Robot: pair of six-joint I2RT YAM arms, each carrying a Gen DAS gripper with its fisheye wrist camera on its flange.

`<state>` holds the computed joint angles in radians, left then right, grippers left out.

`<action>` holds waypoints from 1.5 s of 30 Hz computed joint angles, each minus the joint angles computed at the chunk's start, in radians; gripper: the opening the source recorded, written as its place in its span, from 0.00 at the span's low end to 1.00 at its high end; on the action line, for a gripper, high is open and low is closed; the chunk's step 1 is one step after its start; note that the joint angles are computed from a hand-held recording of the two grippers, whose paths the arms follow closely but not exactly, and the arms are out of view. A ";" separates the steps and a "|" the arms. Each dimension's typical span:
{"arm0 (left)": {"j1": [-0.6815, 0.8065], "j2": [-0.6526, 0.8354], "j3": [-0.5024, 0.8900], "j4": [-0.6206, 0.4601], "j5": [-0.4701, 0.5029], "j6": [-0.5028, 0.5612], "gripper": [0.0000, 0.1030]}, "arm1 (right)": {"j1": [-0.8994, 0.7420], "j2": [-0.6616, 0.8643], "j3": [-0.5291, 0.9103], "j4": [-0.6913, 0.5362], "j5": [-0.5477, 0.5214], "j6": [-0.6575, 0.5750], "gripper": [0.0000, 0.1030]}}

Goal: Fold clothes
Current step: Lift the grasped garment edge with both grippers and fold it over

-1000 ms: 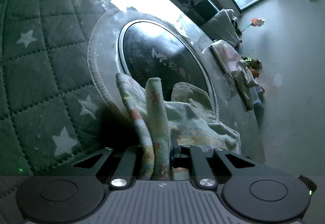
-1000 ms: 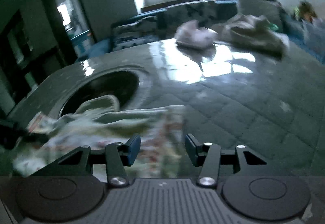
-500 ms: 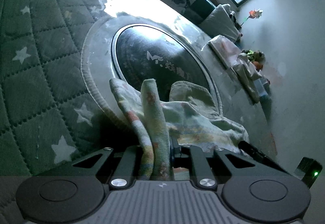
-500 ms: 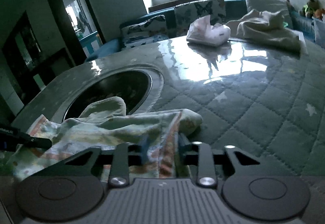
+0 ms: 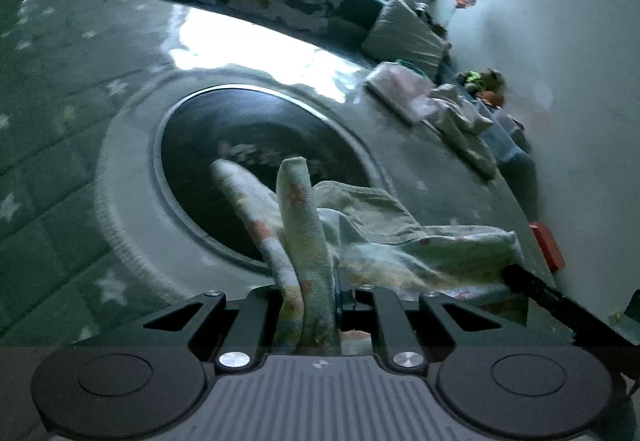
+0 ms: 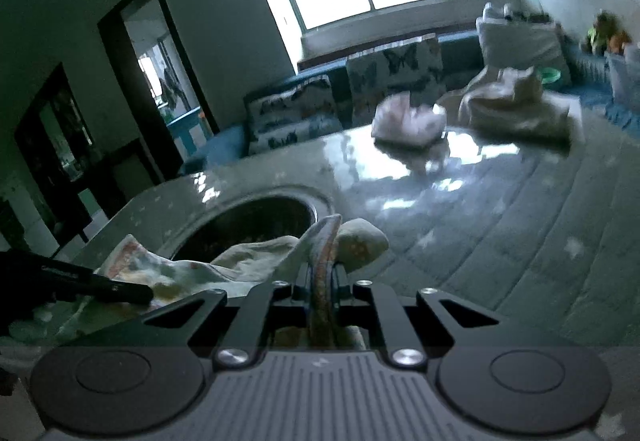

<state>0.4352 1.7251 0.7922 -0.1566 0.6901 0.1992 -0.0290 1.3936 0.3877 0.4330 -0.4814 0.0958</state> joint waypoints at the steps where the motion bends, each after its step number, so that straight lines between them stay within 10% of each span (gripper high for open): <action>1: -0.017 -0.009 -0.001 0.001 -0.003 -0.005 0.12 | -0.008 -0.039 -0.006 -0.021 0.005 -0.007 0.08; 45: -0.580 -0.104 0.165 0.064 -0.344 -0.171 0.12 | -0.385 -0.350 0.079 -0.196 -0.071 -0.123 0.08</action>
